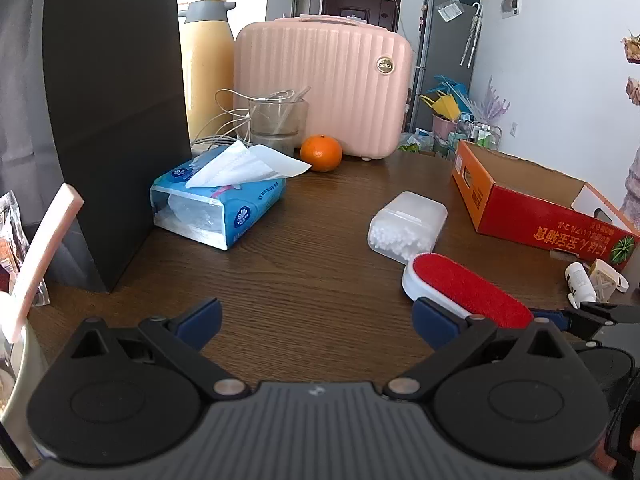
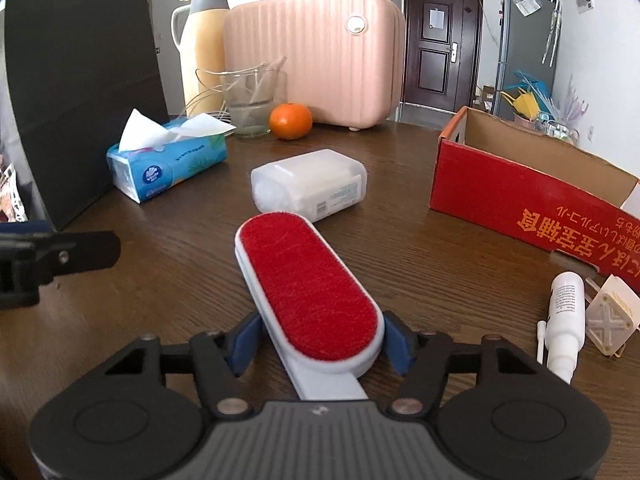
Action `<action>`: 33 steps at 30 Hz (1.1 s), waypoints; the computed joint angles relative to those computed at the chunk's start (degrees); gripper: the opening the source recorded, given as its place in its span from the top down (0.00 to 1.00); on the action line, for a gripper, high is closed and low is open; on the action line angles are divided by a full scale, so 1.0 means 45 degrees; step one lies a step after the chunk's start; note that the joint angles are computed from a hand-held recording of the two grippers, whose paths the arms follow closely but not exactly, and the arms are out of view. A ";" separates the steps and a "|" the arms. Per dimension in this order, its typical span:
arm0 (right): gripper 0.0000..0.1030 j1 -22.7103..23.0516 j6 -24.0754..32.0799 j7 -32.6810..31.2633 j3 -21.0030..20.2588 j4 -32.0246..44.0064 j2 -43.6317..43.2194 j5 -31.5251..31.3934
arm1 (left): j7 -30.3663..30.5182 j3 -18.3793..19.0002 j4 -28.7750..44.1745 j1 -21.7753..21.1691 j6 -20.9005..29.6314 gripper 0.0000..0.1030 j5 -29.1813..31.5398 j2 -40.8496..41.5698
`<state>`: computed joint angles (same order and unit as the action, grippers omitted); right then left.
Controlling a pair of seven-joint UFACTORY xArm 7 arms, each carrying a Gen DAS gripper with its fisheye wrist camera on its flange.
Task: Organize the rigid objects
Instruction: 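Lift the lint roller with the right tool while left reaches the white spray bottle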
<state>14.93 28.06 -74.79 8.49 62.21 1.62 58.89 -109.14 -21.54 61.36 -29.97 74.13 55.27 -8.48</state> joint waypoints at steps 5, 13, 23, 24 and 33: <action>0.42 -0.0005 0.0098 -0.0260 -0.0039 -0.0172 -0.0169 0.0344 | -0.0026 0.0002 -0.0004 -0.0006 0.0016 0.00 -0.0007 -0.0001; 0.43 -0.0044 0.0510 -0.0732 -0.0307 -0.0451 -0.0588 0.1185 | -0.0435 -0.0033 -0.0203 0.0034 -0.0094 0.00 0.0075 -0.0189; 0.43 -0.0247 0.1186 -0.1497 -0.0785 -0.0739 -0.1114 0.2140 | -0.0652 -0.0100 -0.0269 0.0173 -0.0297 0.00 0.0224 -0.0194; 0.43 -0.0282 0.1247 -0.1543 -0.0831 -0.0752 -0.1155 0.2224 | -0.0617 -0.0101 -0.0197 0.0164 -0.0255 0.00 0.0199 -0.0129; 0.43 -0.0828 0.1994 -0.2258 -0.1372 -0.0731 -0.1404 0.2980 | -0.0366 -0.0046 0.0928 -0.0272 0.0148 0.00 0.0530 0.0821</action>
